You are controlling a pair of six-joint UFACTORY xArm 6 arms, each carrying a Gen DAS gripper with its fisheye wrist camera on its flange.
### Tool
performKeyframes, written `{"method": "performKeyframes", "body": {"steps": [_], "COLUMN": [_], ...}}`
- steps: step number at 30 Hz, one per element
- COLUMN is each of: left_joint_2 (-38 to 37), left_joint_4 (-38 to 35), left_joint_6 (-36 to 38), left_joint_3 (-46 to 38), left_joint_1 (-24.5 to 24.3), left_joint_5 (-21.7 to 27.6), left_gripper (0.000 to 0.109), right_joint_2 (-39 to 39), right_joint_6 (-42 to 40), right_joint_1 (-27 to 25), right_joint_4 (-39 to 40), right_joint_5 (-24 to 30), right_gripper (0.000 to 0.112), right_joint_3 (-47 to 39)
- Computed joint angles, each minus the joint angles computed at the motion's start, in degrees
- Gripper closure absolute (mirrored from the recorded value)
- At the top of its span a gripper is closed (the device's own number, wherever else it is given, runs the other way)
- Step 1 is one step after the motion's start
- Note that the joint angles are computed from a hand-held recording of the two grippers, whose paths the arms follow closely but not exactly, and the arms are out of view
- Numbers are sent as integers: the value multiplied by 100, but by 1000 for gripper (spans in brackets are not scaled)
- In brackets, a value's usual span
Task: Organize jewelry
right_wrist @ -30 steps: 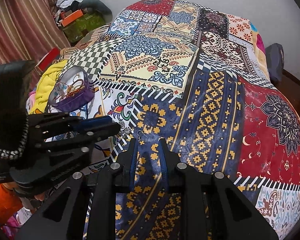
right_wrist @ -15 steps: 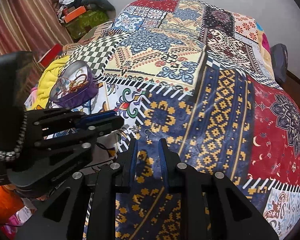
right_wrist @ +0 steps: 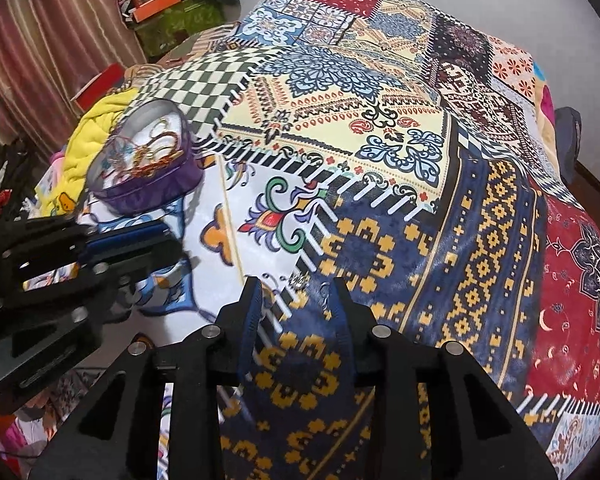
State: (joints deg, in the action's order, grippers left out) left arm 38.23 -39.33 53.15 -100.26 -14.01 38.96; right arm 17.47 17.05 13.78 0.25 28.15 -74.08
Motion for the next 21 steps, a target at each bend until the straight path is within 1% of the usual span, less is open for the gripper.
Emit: {"method": "performKeyframes", "body": {"steps": [6,8,10,14,19,21], "left_joint_2": [30,56,45,-7,-169,-232], "left_joint_4": [-84,-79,-104,-150,-303,-365], "left_joint_6": [22,-8,4,54,164,201], "left_joint_3": [2,-18,8,56,177,217], "left_joint_1": [45,48,51,45,72,91], "left_joint_5": [22,36,45,47,20,11], "left_gripper": [100,100,100,100,100,100], "right_joint_2": [39,50,50,28,-146,-236], "right_joint_6": [307,574,613,498,647,820], "right_joint_1": [-5,0,5,4,52,77], "right_joint_4": [-365,-705,-758,-608,-788,-993], "right_joint_5": [-135,-118,-119,-154,-293,-370], "right_gripper": [82,91,102,103,103,103], "right_joint_3": [37,24,22,35,179,252]}}
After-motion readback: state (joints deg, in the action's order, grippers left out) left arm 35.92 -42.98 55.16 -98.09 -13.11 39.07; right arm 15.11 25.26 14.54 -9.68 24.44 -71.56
